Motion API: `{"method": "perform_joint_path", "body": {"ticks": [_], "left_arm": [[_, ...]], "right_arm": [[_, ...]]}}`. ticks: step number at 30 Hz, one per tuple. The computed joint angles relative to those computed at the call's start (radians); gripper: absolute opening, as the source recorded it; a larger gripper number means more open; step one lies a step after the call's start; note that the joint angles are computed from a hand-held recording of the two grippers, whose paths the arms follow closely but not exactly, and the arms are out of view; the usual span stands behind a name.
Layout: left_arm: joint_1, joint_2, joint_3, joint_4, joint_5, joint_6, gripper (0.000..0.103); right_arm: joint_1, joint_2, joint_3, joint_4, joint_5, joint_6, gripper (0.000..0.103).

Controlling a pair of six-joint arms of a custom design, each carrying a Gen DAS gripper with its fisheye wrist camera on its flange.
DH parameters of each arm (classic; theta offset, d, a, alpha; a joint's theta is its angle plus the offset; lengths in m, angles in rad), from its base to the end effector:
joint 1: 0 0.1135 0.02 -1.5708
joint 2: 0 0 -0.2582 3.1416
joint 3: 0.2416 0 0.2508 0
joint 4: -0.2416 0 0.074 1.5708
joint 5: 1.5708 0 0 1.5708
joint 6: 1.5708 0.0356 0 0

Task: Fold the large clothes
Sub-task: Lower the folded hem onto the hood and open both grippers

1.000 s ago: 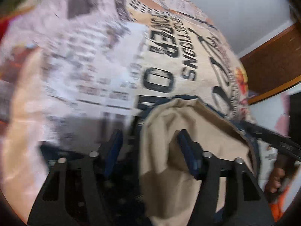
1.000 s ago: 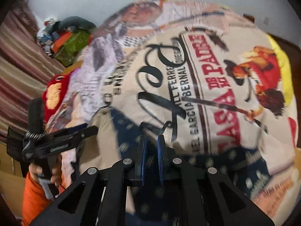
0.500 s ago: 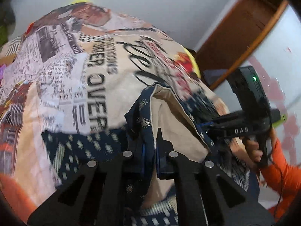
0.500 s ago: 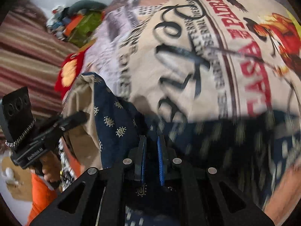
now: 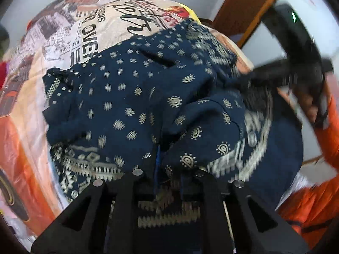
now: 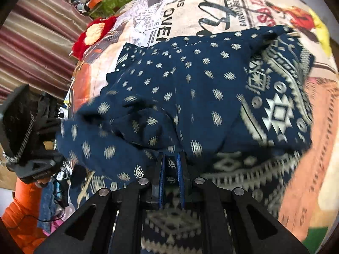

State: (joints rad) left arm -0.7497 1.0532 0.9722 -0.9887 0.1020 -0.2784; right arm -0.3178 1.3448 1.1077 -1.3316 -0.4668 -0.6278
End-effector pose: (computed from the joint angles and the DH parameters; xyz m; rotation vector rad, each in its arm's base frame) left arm 0.1383 -0.1337 0.2820 0.6689 2.6338 -0.4627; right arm 0.2075 -0.0514 0.2605 -0.4431 2.8311 0.6051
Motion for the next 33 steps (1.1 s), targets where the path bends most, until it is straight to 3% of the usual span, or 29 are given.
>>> {"method": "perform_joint_path", "body": {"ticks": [2, 6, 9, 11, 13, 18, 20, 24, 27, 30, 33], "left_arm": [[-0.053, -0.041, 0.002, -0.057, -0.067, 0.000, 0.022], [-0.010, -0.096, 0.060, -0.149, -0.078, 0.003, 0.025], [0.066, -0.132, 0.123, -0.166, -0.083, 0.004, 0.039], [0.115, -0.131, 0.149, -0.137, -0.089, 0.000, 0.053], [0.151, -0.117, 0.154, -0.094, -0.077, -0.036, 0.059], [0.126, -0.024, 0.045, 0.010, -0.067, -0.119, 0.059], [0.091, 0.002, -0.031, 0.037, -0.068, -0.145, 0.059], [0.062, -0.079, -0.180, 0.097, -0.107, -0.215, 0.068], [0.145, -0.185, -0.250, 0.077, -0.033, -0.231, 0.071], [0.257, -0.283, -0.288, 0.000, 0.029, -0.202, 0.071], [0.307, -0.361, -0.279, -0.112, -0.029, -0.179, 0.071]], "right_arm": [[-0.023, -0.041, 0.003, -0.031, 0.003, -0.022, 0.008], [-0.035, -0.105, 0.048, -0.096, 0.004, -0.047, 0.008], [-0.026, -0.164, 0.076, -0.104, -0.030, -0.023, 0.008], [0.004, -0.193, 0.082, -0.096, -0.053, 0.022, 0.008], [0.055, -0.216, 0.063, -0.064, -0.051, 0.073, 0.008], [0.212, -0.227, -0.064, 0.036, 0.077, 0.209, 0.008], [0.213, -0.250, -0.121, 0.059, 0.111, 0.209, 0.008], [0.110, -0.344, -0.166, 0.048, 0.074, 0.090, 0.008], [-0.001, -0.366, -0.148, -0.004, 0.058, -0.012, 0.008], [-0.053, -0.391, -0.159, 0.003, 0.134, -0.043, 0.008], [-0.214, -0.394, -0.153, -0.021, 0.081, -0.147, 0.008]]}}
